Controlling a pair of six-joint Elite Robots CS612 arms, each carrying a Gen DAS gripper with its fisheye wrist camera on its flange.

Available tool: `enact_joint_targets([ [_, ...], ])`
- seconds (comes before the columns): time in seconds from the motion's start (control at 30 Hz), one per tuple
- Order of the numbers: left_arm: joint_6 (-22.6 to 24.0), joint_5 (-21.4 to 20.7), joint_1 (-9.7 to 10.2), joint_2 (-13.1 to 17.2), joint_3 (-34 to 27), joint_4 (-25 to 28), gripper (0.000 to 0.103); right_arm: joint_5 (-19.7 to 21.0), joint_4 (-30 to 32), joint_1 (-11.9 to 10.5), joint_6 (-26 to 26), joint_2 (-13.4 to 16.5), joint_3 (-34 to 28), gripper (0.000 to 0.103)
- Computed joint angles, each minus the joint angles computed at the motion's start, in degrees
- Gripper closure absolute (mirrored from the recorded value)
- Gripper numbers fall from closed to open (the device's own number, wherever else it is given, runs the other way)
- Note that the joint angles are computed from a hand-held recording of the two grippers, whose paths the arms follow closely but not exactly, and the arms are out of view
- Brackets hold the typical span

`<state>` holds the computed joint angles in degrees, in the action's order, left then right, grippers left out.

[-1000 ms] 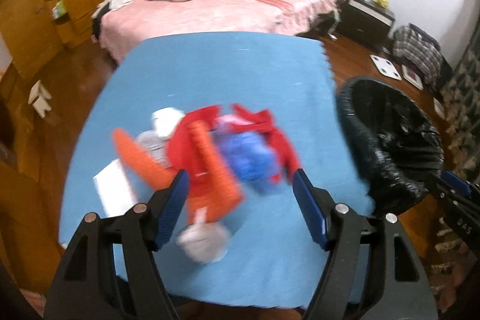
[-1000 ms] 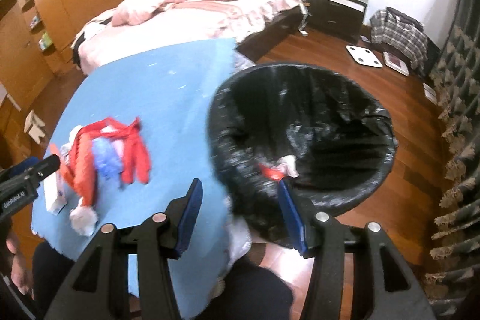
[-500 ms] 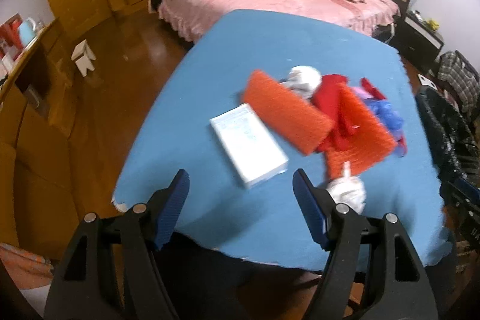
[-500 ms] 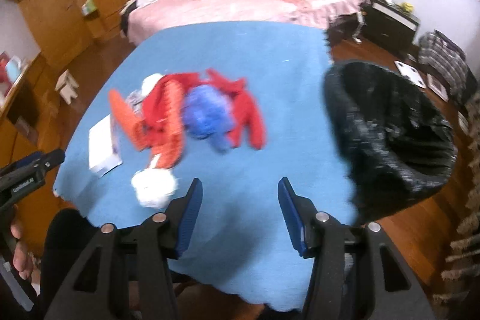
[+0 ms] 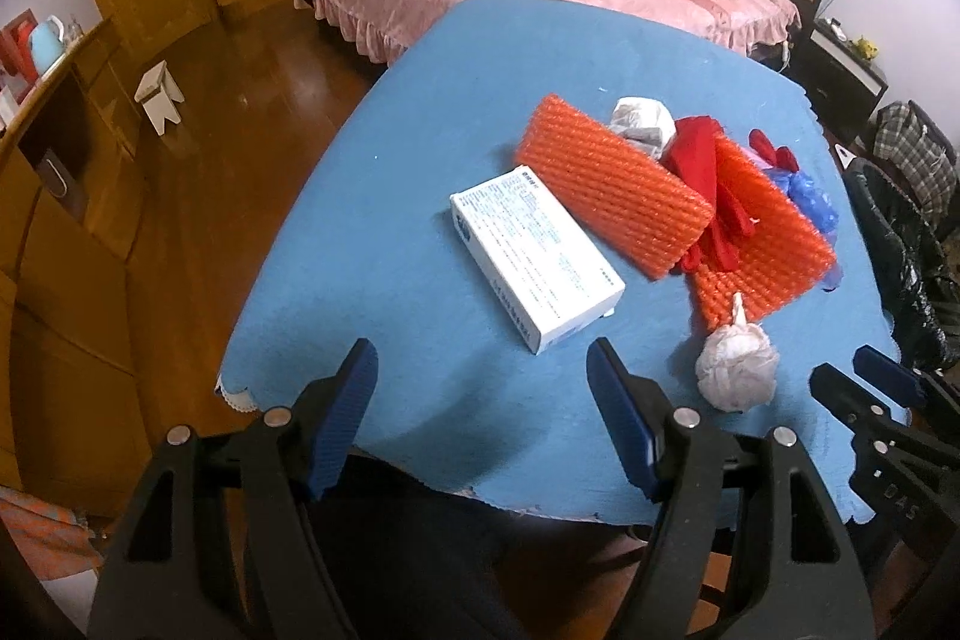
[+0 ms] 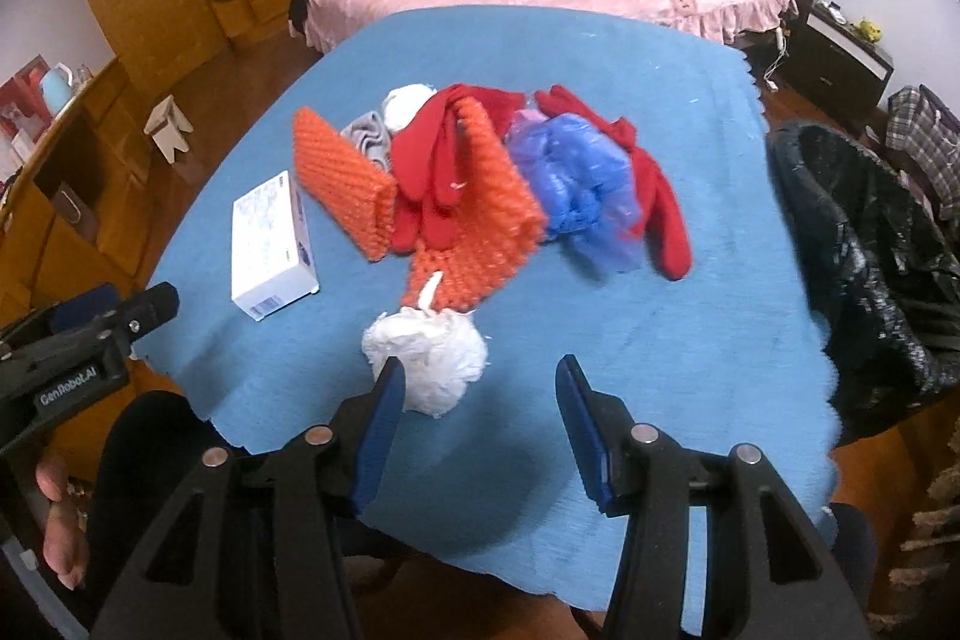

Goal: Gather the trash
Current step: 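Grasp the white plastic bag with the right tool while the left tool grasps the white box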

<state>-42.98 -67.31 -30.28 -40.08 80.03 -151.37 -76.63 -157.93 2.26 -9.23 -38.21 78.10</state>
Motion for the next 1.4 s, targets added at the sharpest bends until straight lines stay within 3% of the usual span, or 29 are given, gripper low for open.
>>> enact_joint_targets([
  [0.37,0.62,-1.87,0.57,1.38,-1.24,0.53,0.032,0.10,3.86,0.82,0.16,2.55,-3.09,0.054],
  [0.7,0.94,-5.25,1.14,3.59,-4.67,2.38,0.032,2.50,6.39,0.41,-0.67,3.55,-4.61,0.084],
  [1.03,1.25,-6.30,0.98,5.97,-9.09,5.01,0.032,3.03,4.26,-0.82,1.54,2.77,-3.94,0.091],
  [1.1,1.32,-5.90,0.91,6.33,-9.72,5.56,0.032,2.99,3.75,-1.03,2.05,2.60,-3.58,0.100],
  [1.3,1.56,-5.98,1.06,7.67,-12.01,7.42,0.032,2.94,6.37,-1.23,2.06,3.81,-5.56,0.099],
  [1.4,0.97,-5.91,1.41,8.38,-13.19,8.45,0.032,5.08,7.82,-1.43,1.62,3.89,-5.88,0.089],
])
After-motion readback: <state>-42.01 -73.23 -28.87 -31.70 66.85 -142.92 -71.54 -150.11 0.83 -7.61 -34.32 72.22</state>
